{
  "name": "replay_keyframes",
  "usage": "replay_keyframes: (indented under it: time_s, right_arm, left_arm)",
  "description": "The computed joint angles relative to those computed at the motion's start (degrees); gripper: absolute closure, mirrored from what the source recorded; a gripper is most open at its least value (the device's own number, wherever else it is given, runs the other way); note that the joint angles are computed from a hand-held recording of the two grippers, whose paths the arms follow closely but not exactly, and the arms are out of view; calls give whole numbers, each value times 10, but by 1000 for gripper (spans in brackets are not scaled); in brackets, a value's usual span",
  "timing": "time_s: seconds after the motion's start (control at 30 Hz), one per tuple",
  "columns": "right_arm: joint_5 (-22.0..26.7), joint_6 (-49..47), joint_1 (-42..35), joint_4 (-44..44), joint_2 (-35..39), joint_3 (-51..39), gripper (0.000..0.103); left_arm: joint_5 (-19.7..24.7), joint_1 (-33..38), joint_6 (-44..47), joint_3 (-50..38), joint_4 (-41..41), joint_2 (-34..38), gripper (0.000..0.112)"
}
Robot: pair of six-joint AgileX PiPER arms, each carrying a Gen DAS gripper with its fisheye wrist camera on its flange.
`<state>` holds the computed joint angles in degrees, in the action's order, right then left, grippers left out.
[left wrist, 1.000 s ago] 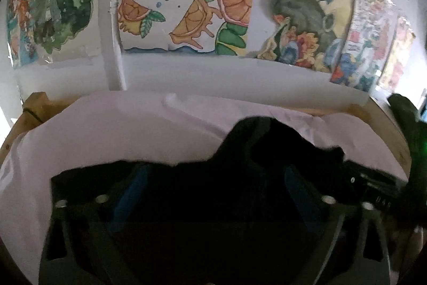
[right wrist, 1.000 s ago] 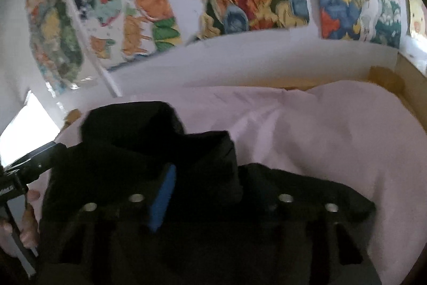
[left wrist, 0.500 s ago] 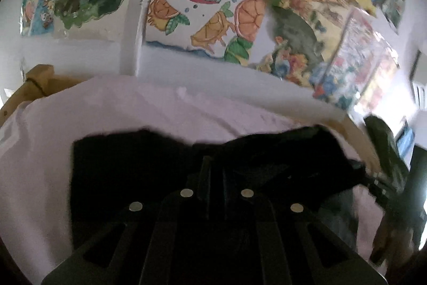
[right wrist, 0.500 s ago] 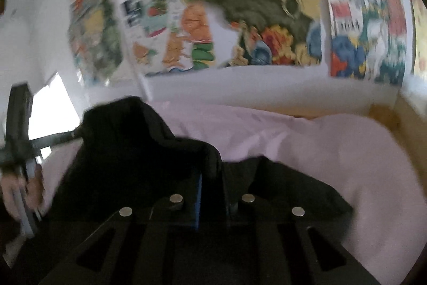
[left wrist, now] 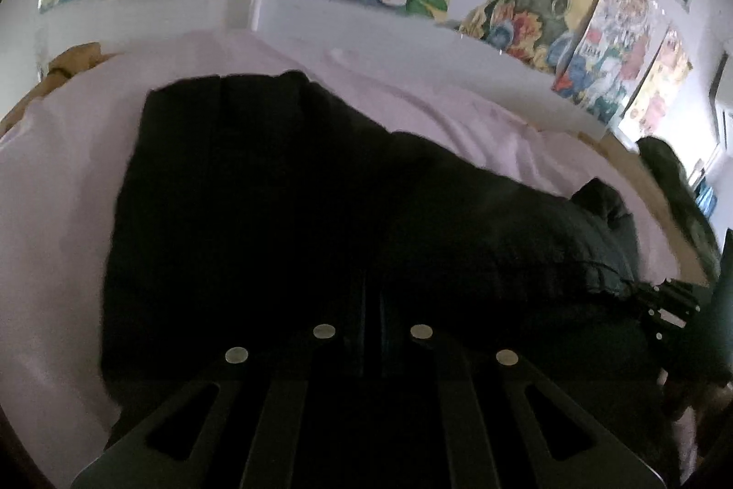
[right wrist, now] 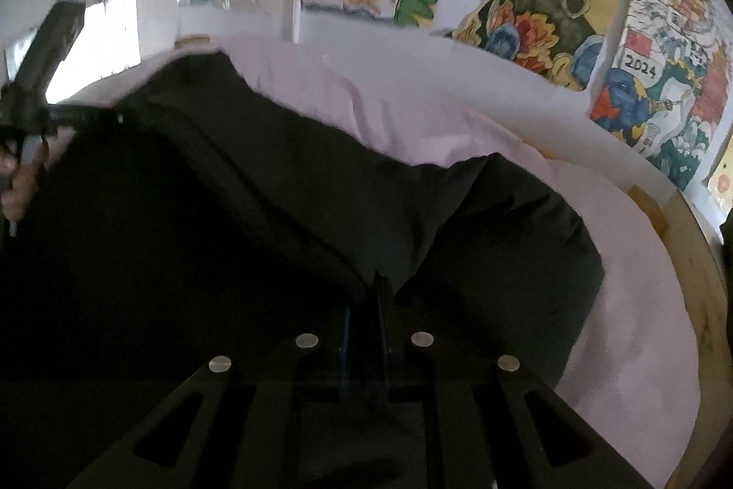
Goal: Fold large clothes
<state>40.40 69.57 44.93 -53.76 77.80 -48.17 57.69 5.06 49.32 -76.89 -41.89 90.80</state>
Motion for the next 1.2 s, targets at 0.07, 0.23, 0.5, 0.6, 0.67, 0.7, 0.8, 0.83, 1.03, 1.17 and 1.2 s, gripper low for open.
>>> replay_keyframes:
  time_s: [0.07,0.23,0.5,0.6,0.67,0.7,0.8,0.83,1.03,1.17,1.2]
  right_arm:
    - [-25,19,-19,-14,32,5,93]
    - [-84,29,-48,0,-30,47,88]
    - [-2,48,2,-41,-150,5,46]
    - [-26,36,-51,1,-58,-97,47]
    - [-53,7,-78,31,-5,-143,57]
    - [-67,-32,-90,70,31,-172,67]
    - [-67,-132,-103,164,84,-196,87]
    - [-62,-134,-96,154,87,-180,90]
    - [-55,-8,-66,-20,50,-55,96]
    - [-100,50,-99,-67,82,-42,96]
    - [-101,65,-100,-81,101,-46,96]
  left_arm:
    - [-19,-11,21,9,3,8,109]
    - [55,41,54,-14,-46,12,104]
    - [61,115,88,11,-167,-85,37]
    - [-13,6,-30,-49,-70,-70,37]
    - [-27,-61,-101,-94,-1,-34,37]
    - [-28,-84,-124,-109,30,-17,37]
    - [-41,-134,-146,-109,133,15,37]
    - [-48,-131,-125,-91,139,15,36]
    - [-90,-58,88,30,-8,4,34]
    - [-173,-87,126,74,-26,15,31]
    - [-179,-93,120,70,-22,24,30]
